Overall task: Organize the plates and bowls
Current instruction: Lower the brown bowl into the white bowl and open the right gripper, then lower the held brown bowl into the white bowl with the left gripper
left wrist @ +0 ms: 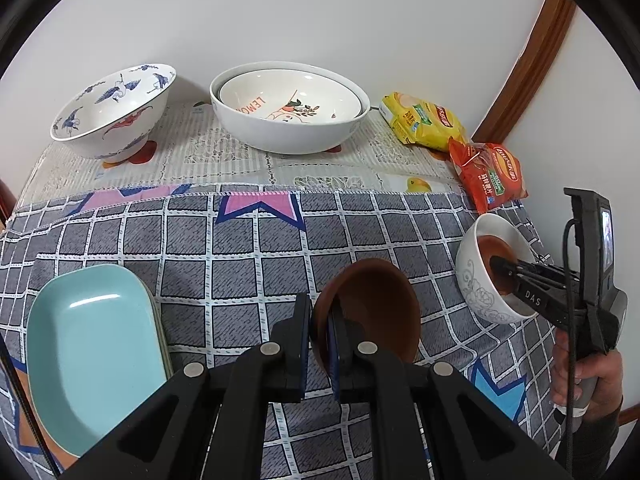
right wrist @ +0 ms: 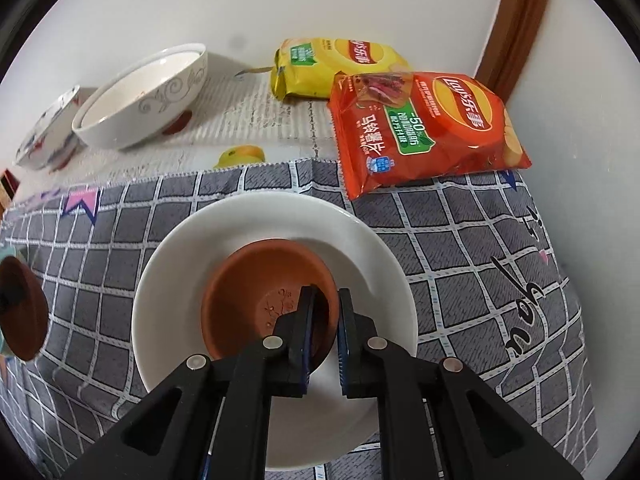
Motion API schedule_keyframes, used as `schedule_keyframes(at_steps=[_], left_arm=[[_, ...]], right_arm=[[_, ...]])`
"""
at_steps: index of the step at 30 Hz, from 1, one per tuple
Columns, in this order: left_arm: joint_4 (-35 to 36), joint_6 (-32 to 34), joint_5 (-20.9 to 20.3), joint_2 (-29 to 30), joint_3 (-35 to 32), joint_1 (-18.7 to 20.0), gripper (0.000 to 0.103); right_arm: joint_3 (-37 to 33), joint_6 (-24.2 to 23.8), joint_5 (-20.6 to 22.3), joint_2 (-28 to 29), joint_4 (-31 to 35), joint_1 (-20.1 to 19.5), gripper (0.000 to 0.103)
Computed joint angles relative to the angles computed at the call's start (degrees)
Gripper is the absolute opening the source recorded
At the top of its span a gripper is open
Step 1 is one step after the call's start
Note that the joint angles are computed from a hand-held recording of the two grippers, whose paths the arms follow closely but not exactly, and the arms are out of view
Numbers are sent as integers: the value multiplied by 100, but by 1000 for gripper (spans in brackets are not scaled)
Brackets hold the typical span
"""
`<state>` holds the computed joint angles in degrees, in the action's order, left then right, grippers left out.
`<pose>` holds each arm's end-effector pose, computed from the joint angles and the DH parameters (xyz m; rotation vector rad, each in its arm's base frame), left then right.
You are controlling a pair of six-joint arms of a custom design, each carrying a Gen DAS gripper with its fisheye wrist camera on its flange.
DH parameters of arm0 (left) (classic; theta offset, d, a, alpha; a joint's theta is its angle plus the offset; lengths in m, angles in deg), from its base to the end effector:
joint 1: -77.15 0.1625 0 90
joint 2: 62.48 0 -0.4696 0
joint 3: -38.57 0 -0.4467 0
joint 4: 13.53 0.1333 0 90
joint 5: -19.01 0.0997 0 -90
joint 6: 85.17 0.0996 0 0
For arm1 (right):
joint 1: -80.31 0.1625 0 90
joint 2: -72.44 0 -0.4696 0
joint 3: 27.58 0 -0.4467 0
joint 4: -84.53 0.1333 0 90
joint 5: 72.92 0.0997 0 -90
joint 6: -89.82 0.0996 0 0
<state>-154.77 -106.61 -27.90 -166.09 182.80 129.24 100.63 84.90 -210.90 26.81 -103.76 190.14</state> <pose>-0.0500 -0.3919 0.2750 0.2662 2.4768 -0.6876 0.2254 -0.4503 0.0180 0.3562 -2.2844 0.4489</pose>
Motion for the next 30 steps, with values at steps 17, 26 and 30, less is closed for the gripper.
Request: schedule_keyframes(at_steps=[17,26,30], left_arm=[[365,-251,52,-254,43,-246,8],[333,-451,22,-25,6,-702,8],[91,-461,-56,307,-70,-914,8]], right_arm=[[-22,-256,-316,126,53,153,23],[578,-197,59,-621,-631,323,30],[981,-87,156,-1180,-969,381,32]])
